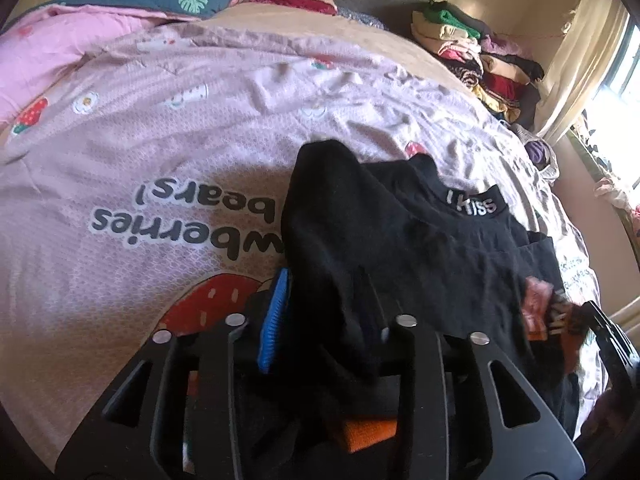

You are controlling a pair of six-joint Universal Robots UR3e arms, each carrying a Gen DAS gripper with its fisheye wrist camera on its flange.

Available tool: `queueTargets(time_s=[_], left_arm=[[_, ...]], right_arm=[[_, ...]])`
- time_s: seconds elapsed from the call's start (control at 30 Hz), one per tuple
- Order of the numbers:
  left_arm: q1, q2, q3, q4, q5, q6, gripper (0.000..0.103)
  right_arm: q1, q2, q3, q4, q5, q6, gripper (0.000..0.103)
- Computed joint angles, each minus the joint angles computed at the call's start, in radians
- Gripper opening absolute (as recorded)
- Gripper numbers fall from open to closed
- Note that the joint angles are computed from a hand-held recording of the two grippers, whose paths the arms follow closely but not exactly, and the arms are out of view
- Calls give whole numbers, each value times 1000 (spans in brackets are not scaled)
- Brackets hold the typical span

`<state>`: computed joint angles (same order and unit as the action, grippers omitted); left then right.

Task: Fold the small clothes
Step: 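Lift the cuff with the right gripper and fold it over the shirt, then lay the orange cuff on the shirt and open the right gripper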

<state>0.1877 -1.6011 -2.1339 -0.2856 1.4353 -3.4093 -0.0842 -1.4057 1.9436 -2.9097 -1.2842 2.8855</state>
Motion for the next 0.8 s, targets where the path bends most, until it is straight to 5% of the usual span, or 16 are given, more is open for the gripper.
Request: queueTargets(time_s=[0.2, 0.37, 0.8], left_arm=[[-54, 53, 7, -8, 58, -10, 31], [-66, -20, 94, -88, -40, 10, 31], [-27, -115, 111, -72, -30, 28, 34]], right_arm=[[-14, -29, 15, 11, 57, -20, 21], [-6, -35, -1, 113, 156, -72, 23], [97, 13, -37, 127, 119, -85, 54]])
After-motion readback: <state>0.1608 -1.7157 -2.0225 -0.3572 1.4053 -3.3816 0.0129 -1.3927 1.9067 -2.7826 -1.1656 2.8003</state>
